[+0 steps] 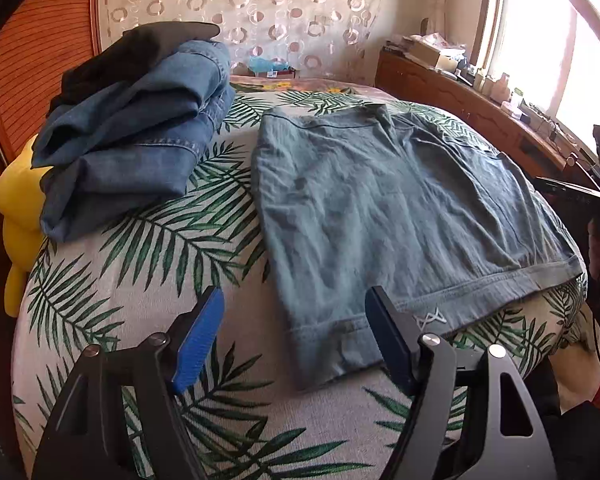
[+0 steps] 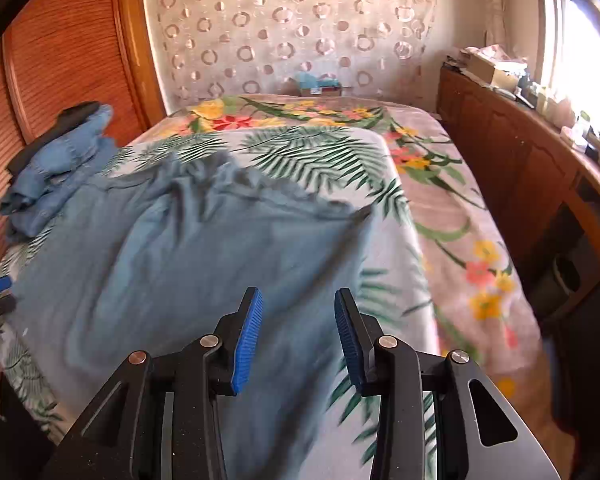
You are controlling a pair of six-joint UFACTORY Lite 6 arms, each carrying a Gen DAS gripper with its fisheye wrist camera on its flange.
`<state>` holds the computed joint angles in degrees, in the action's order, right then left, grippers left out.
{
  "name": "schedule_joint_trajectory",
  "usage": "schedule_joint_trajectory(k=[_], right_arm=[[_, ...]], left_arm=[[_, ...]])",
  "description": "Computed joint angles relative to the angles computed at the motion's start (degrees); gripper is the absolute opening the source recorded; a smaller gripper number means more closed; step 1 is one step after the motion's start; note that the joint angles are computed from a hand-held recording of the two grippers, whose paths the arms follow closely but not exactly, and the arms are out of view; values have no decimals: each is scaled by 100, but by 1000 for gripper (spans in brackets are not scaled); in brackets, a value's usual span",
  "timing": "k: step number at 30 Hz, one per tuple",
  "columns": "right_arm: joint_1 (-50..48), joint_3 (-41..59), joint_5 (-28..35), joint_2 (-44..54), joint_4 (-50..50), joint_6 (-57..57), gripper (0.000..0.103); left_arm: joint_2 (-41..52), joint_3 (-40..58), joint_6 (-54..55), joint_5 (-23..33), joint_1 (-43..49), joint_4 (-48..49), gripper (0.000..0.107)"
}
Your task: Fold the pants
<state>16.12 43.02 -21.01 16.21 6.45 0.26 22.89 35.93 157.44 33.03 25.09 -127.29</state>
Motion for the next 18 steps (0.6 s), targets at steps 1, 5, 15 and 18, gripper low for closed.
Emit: schedule_joint_trajectory(k=[1, 5, 15, 18], right_arm=[[7, -189, -74, -141, -80, 67, 39], [199, -776, -322, -529, -260, 300, 41], [626, -1391, -602, -944, 224, -28, 57], [559, -1481, -607, -996, 32, 156, 57]], left_arm=[[-16, -18, -7, -4, 21, 16, 70], [-106, -113, -112, -38, 127, 233, 64], [-214, -317, -256, 48, 292, 624, 45], [-275, -355, -355, 38, 236, 789, 33]])
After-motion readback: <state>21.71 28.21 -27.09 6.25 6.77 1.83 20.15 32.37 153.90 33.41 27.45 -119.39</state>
